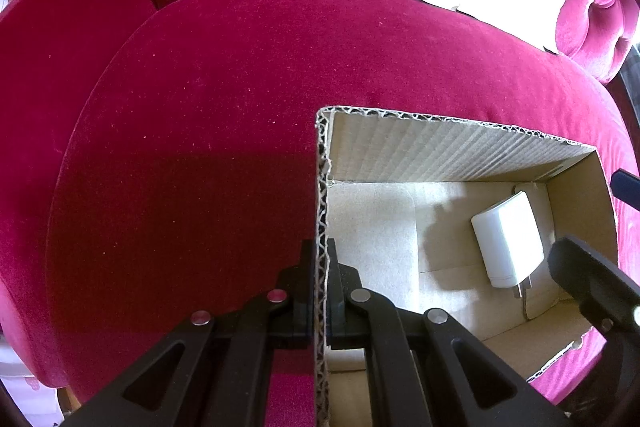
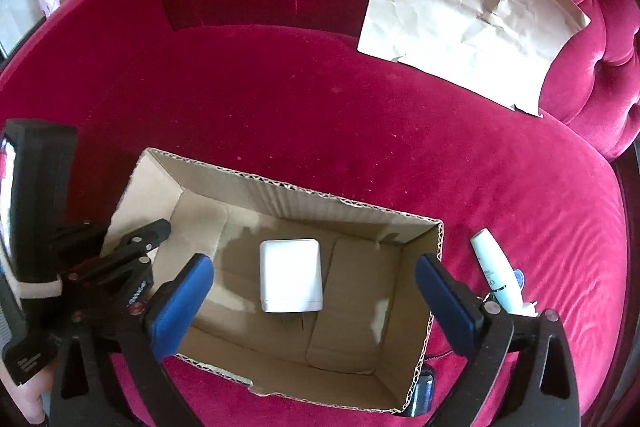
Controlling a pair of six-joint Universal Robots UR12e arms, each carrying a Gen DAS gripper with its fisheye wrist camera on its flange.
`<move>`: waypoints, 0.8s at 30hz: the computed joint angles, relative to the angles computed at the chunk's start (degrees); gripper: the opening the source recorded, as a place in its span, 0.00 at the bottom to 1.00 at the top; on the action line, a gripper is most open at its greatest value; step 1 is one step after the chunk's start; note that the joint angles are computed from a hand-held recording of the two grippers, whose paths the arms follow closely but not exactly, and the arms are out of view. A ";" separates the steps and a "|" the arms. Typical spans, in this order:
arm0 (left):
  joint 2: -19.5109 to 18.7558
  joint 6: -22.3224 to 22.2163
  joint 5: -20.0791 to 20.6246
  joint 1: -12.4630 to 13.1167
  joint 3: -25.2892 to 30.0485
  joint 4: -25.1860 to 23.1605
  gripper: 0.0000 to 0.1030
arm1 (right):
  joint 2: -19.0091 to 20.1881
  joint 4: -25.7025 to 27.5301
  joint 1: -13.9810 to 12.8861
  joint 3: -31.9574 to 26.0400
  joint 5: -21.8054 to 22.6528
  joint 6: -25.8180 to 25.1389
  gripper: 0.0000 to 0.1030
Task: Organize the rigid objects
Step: 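Move the right gripper back to the brown lipstick tube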
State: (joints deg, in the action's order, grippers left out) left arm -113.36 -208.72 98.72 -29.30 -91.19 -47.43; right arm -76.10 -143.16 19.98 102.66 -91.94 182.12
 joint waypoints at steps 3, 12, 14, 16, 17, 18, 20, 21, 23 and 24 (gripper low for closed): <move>0.00 -0.01 0.10 -0.06 -0.04 0.14 0.03 | -0.81 -0.47 0.07 0.68 -0.01 -0.02 1.00; 0.00 0.12 0.65 -0.23 -0.01 -0.04 0.03 | -2.54 0.54 -1.29 1.30 1.53 1.11 1.00; 0.05 0.05 0.68 -0.22 -0.05 -0.06 0.03 | -3.10 0.38 -1.63 1.60 1.18 1.48 1.00; -0.03 0.01 0.72 -0.24 0.06 -0.10 0.03 | -3.63 0.42 -1.99 1.86 0.90 1.43 1.00; -0.04 -0.03 0.75 -0.23 0.08 -0.12 0.03 | -3.93 0.24 -2.18 2.07 0.64 1.52 1.00; -0.05 -0.04 0.83 -0.28 0.13 -0.18 0.03 | -4.26 0.07 -2.44 2.27 0.60 1.59 1.00; -0.13 0.00 1.02 -0.32 0.22 -0.22 0.03 | -4.70 -0.03 -2.90 2.51 0.40 1.95 1.00; -0.11 0.05 1.08 -0.32 0.20 -0.24 0.03 | -5.00 -0.17 -3.17 2.72 0.27 2.25 1.00; -0.12 -0.08 1.21 -0.38 0.20 -0.21 0.03 | -5.55 -0.53 -3.74 3.18 0.35 2.94 1.00; -0.12 -0.14 1.28 -0.42 0.21 -0.20 0.03 | -5.81 -0.47 -4.06 3.37 0.46 3.34 1.00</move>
State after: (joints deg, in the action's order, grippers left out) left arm -113.48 -208.87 100.00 -29.72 -90.98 -47.63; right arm -81.91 -143.63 15.91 106.03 -91.49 185.46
